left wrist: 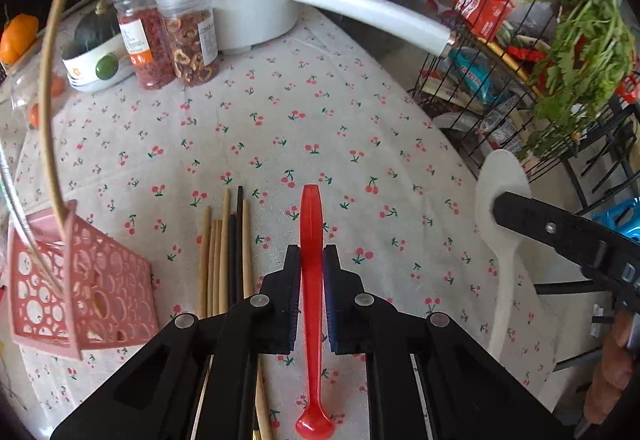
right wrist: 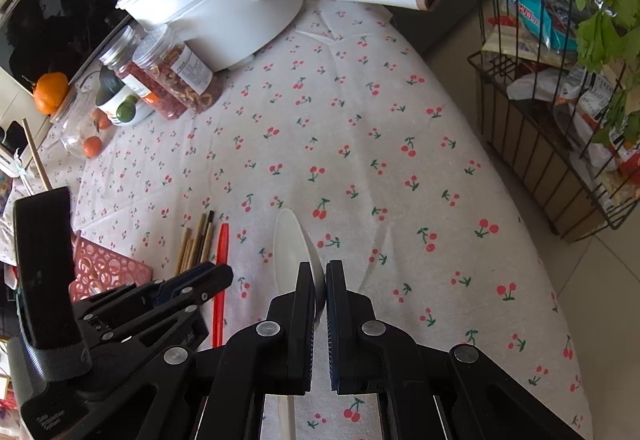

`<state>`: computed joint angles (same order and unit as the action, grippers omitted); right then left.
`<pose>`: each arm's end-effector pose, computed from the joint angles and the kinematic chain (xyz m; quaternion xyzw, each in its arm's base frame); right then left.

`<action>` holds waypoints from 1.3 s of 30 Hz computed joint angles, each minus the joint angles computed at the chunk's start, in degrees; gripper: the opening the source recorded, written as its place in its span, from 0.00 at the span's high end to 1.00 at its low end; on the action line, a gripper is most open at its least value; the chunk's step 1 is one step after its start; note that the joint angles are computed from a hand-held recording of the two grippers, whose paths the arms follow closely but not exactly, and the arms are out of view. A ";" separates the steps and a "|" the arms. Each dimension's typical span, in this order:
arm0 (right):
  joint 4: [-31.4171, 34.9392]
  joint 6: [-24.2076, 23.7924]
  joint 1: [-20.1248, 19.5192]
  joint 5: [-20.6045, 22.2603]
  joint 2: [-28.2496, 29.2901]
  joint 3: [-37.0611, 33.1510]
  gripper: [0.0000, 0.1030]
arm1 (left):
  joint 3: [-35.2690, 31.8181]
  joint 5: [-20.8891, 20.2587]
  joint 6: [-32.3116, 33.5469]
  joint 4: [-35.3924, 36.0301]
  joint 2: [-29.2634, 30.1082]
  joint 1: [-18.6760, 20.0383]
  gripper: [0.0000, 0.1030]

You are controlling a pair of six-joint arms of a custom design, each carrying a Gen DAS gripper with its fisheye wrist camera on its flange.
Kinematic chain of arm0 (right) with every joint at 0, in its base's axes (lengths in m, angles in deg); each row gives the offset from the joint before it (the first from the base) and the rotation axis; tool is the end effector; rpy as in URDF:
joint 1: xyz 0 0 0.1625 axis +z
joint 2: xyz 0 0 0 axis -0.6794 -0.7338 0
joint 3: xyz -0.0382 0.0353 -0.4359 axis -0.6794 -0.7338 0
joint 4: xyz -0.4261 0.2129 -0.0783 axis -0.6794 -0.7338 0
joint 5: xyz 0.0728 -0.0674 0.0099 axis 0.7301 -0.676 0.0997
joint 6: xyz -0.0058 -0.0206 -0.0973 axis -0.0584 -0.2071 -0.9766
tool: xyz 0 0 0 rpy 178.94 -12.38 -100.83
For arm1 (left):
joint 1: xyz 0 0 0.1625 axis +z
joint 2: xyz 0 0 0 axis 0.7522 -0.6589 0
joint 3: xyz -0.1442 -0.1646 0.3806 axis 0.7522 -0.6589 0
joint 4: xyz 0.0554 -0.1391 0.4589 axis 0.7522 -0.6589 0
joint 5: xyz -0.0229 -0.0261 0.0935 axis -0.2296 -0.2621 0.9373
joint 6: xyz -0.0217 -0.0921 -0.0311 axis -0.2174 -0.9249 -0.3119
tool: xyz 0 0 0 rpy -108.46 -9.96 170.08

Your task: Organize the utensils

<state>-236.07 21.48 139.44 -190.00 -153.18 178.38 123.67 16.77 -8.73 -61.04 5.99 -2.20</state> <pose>0.1733 -0.6447 0.2676 0.1073 -0.9544 0.2072 0.1861 -0.3128 -0.6238 0.1020 0.1165 0.9222 -0.2232 0.2934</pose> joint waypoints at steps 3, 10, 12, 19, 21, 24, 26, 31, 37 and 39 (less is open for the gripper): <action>-1.74 0.27 0.70 0.41 -0.25 0.66 0.97 | 3.54 0.74 2.52 -5.02 -3.30 -2.11 0.89; -6.17 -0.41 2.93 1.10 -1.11 2.87 0.97 | 11.50 2.95 6.95 -15.24 -11.98 -6.83 0.90; -7.39 -0.59 3.47 1.33 -1.30 3.40 0.97 | 13.35 4.21 8.15 -18.29 -14.49 -8.18 0.98; -9.92 -0.56 4.57 1.02 -0.77 3.73 0.97 | 17.09 6.24 13.94 -29.78 -20.09 -10.21 1.00; -10.38 -0.61 4.87 0.41 -0.31 3.64 0.97 | 17.02 3.10 10.90 -24.87 -22.09 -9.47 1.00; -10.18 -0.52 5.03 0.16 0.30 3.33 0.97 | 18.02 0.92 6.53 -20.27 -23.33 -8.56 1.00; -9.87 -0.49 5.03 -0.03 0.69 3.10 0.97 | 18.44 0.07 3.31 -18.11 -22.89 -7.58 0.97; -8.70 0.20 4.93 0.06 1.39 2.45 0.97 | 18.83 -3.03 -4.36 -15.51 -19.91 -4.76 0.42; -8.04 -0.13 4.76 0.52 1.26 2.24 0.97 | 16.81 -5.38 -11.21 -17.92 -11.87 -2.23 0.42; -7.88 -0.27 4.49 0.56 0.94 2.28 0.96 | 15.35 -5.19 -12.49 -18.83 -8.84 -1.53 0.42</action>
